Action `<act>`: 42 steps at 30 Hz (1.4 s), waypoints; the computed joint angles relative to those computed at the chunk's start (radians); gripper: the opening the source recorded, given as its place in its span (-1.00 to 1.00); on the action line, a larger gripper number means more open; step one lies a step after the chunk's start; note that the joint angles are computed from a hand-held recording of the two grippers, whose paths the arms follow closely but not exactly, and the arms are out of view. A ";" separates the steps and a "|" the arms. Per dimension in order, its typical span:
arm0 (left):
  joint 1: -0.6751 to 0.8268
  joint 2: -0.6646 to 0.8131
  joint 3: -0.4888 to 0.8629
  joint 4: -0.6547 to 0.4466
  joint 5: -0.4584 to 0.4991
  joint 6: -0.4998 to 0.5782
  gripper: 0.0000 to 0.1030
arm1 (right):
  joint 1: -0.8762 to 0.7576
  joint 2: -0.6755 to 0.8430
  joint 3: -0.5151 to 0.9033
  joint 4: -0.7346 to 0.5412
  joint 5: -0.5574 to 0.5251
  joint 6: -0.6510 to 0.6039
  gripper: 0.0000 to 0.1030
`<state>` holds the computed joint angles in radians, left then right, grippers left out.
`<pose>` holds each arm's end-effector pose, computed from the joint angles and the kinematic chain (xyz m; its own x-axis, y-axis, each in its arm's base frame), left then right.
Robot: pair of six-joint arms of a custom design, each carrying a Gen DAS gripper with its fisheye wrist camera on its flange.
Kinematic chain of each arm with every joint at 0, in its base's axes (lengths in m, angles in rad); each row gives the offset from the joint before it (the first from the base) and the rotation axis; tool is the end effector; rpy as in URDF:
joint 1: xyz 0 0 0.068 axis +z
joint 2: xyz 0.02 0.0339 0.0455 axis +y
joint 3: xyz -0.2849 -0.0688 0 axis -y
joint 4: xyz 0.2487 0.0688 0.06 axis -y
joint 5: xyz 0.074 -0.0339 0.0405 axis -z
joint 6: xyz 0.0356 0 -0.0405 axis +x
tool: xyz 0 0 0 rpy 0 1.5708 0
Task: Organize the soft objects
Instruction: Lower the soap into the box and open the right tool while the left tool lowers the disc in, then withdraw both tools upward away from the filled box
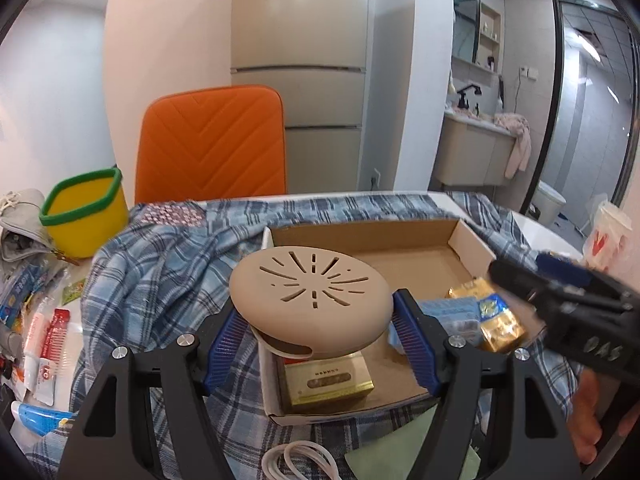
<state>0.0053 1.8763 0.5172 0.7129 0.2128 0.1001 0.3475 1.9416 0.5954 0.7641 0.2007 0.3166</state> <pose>0.3035 -0.0059 0.0892 -0.5828 0.0946 -0.8071 0.2228 0.9737 -0.0468 0.3109 0.1051 0.0901 -0.5464 0.1266 -0.8279 -0.0074 0.9877 0.1559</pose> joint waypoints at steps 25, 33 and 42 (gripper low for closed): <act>0.003 -0.192 -0.134 0.067 -0.003 0.004 0.94 | 0.074 -0.260 -0.118 -0.027 0.150 -0.022 0.69; 0.071 -0.727 -0.344 0.029 0.058 -0.012 1.00 | 0.180 -0.549 -0.236 -0.036 0.357 -0.110 0.80; 0.172 -0.974 -0.474 0.021 0.161 -0.031 0.99 | 0.388 -0.774 -0.380 -0.004 0.587 -0.147 1.00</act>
<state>0.1776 0.9024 0.0429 0.7339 0.3733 0.0689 0.7357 1.1678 0.2156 0.7602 0.7872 0.1699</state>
